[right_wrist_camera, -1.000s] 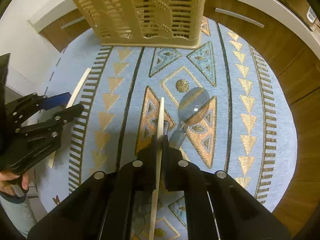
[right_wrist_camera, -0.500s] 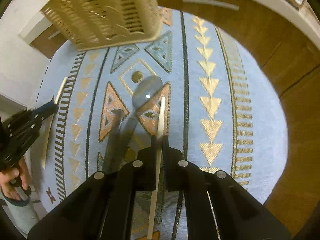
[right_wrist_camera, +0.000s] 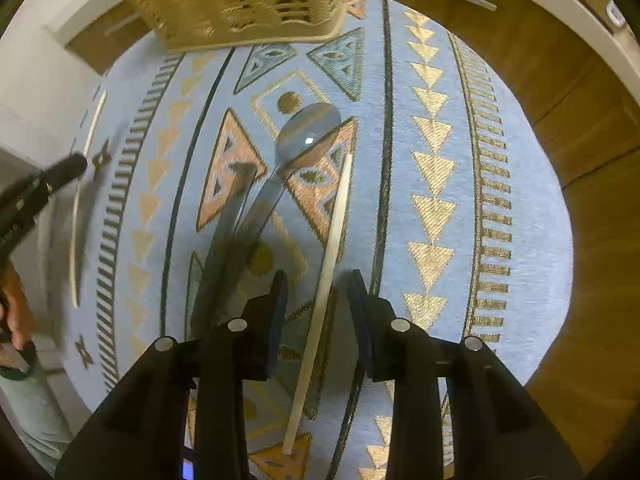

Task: Organize utensils
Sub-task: 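Carry both chopsticks up over the basket with both tools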

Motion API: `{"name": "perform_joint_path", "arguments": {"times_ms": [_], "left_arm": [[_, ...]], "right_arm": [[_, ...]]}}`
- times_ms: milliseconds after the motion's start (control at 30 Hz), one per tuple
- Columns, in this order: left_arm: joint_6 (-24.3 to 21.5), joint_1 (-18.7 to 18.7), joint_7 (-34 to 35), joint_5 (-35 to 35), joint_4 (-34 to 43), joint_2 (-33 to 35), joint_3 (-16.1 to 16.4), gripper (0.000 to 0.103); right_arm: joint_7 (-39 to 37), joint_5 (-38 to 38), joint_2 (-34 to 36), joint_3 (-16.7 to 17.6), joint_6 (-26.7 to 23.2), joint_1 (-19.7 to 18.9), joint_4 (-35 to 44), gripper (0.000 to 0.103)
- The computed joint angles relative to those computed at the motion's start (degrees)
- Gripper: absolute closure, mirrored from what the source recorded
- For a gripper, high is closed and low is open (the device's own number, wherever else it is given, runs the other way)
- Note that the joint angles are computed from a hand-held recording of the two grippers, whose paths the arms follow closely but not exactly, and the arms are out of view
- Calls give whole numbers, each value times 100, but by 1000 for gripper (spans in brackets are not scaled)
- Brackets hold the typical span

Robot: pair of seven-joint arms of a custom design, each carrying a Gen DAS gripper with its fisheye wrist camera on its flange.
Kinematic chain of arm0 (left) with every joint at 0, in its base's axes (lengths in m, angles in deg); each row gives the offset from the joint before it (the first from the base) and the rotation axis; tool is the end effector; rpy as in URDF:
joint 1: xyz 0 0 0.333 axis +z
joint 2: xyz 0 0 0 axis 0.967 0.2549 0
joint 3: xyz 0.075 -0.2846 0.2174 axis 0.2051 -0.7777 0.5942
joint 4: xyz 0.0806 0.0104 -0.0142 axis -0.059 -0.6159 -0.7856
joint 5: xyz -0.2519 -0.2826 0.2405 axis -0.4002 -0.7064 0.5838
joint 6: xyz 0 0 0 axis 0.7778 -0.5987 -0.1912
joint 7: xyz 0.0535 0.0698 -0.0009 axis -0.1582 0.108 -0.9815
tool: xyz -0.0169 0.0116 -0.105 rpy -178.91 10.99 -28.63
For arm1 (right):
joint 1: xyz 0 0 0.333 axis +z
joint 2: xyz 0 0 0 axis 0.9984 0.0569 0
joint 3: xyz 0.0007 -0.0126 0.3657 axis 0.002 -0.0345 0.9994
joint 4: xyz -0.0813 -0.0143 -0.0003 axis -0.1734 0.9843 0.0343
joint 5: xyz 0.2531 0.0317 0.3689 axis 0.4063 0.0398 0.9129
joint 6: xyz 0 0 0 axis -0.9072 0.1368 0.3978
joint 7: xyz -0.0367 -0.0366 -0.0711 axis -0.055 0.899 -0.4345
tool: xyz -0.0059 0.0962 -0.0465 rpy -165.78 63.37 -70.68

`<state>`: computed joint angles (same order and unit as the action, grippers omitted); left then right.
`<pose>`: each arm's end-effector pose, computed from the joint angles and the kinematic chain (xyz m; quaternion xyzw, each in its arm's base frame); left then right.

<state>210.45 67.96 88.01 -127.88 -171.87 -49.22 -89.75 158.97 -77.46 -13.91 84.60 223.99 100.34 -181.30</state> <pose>0.5294 -0.1499 0.3097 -0.4027 0.8604 -0.3107 0.0312 0.4167 0.1143 0.3059 -0.5972 0.7955 -0.0567 0.0850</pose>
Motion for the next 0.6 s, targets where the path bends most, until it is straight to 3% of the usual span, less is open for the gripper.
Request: {"name": "perform_joint_path", "arguments": {"times_ms": [67,133,233,333,600], "left_arm": [[-15,-5,141,-159,-19,-35,-16,93],[27,-27,316,-346,-51,-79,-27,93],[-7,-60,765,-805,-136,-229,-21,93],[-244,-79,1347,-1326,-218,-450,59,93],[-1112,-130,2092,-2280,-442,-1158,351,93]], "right_arm": [[452,-618,-4,263,-256,-165,69,89],[564,-673,63,285,-373,-83,167,98],[690,-831,89,285,-365,-33,195,99],[484,-530,-163,96,40,57,-62,99],[262,-866,-1597,54,680,-297,-706,99]]}}
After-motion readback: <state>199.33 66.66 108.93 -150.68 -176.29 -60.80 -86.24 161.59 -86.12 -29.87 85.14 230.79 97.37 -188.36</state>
